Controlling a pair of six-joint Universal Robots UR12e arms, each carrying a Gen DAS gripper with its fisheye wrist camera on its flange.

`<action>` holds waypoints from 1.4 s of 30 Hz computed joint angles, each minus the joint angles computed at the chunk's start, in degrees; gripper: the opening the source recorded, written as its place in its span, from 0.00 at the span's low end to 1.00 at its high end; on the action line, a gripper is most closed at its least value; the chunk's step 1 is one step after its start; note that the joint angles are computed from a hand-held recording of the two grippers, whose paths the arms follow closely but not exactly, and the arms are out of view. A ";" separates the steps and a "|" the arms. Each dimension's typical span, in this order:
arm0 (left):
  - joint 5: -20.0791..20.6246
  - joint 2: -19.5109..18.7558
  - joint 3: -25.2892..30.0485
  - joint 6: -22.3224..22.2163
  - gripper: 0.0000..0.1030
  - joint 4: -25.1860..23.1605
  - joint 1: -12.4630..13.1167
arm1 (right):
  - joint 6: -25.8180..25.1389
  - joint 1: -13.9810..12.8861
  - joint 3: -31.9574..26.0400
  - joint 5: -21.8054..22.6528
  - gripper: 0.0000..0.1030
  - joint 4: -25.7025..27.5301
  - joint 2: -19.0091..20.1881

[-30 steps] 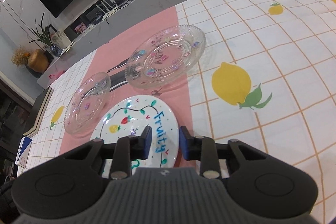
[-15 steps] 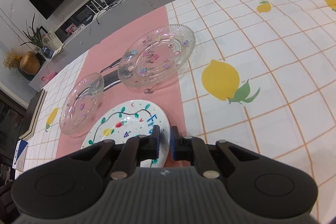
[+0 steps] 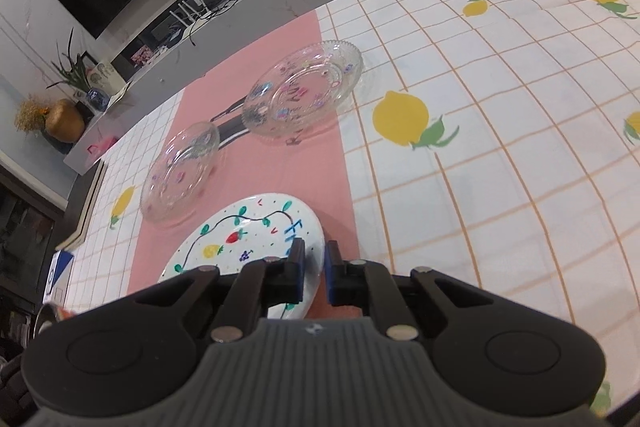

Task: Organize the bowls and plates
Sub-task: 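Carry the 'Fruits' plate beside the bowl stack and lower it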

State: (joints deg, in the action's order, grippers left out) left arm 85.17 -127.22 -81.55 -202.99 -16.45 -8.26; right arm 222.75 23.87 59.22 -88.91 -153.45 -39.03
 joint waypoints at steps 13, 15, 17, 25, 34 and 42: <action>-2.54 2.82 -5.07 1.24 0.16 0.56 0.57 | 0.88 1.21 5.00 -1.17 0.08 0.87 -2.86; -2.89 2.78 -5.11 1.54 0.16 0.11 0.59 | 1.10 1.25 5.17 -1.34 0.08 1.34 -2.88; -3.08 2.64 -4.97 1.70 0.16 -0.61 0.59 | 1.36 1.25 5.13 -1.42 0.08 1.89 -2.78; -3.01 2.47 -4.95 2.31 0.16 -2.16 0.58 | 1.08 1.38 4.85 -1.63 0.08 2.96 -2.34; -3.44 2.28 -4.72 3.29 0.16 -3.10 0.70 | 0.05 1.52 4.44 -2.29 0.08 3.20 -2.15; -2.89 2.29 -4.22 5.79 0.18 -4.36 0.45 | -0.10 1.51 4.44 -2.12 0.10 3.24 -2.18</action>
State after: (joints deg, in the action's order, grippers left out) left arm 82.28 -124.93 -85.77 -197.20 -20.81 -7.81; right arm 222.65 25.38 63.67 -91.03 -150.21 -41.21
